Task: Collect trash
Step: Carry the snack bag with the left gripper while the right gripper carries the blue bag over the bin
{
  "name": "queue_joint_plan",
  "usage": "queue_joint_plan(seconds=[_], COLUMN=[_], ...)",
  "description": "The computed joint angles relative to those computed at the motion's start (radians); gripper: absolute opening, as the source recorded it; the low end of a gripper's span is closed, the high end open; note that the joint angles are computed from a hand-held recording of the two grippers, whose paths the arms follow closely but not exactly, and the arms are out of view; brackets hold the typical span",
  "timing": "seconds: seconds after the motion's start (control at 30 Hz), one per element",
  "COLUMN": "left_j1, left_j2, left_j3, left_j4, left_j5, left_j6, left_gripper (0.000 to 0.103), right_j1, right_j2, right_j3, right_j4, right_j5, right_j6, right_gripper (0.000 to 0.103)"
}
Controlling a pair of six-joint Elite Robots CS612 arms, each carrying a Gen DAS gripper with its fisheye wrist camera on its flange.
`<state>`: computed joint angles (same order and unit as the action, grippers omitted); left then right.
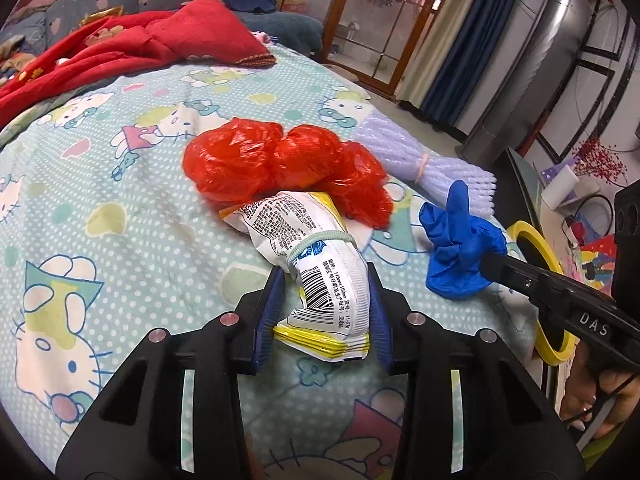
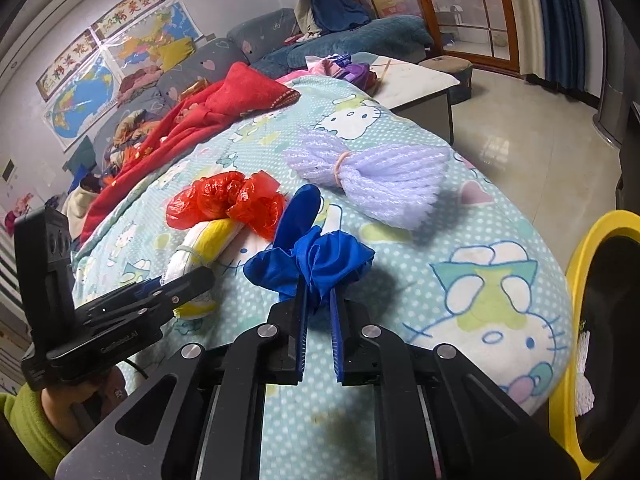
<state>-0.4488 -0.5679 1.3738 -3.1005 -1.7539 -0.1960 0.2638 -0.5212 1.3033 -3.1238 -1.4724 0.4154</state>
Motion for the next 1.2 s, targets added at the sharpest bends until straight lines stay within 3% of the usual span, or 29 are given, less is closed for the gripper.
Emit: queue_joint_plan(seconds=[0.27, 0.57, 1.2], left_j1=[-0.008, -0.025, -0.073], left_j2=[-0.017, -0.036, -0.043], left_j3=[0.025, 0.056, 0.054], left_j4=[-0.02, -0.107, -0.136], left_j5=[-0.051, -0.125, -0.183], left_j6=[0.023, 0.054, 0.137], left_gripper=[0.031, 0.031, 0.031], right_j1=[-0.008, -0.021, -0.05], right_j2=[-0.033, -0.069, -0.122], right_j3=[0.065, 0.133, 0.256], right_j4=[-0.067, -0.15, -0.273], right_j5=[-0.01, -0.058, -0.225], right_j6=[0.018, 0.047, 0.155], right_gripper=[0.008, 0.008, 0.008])
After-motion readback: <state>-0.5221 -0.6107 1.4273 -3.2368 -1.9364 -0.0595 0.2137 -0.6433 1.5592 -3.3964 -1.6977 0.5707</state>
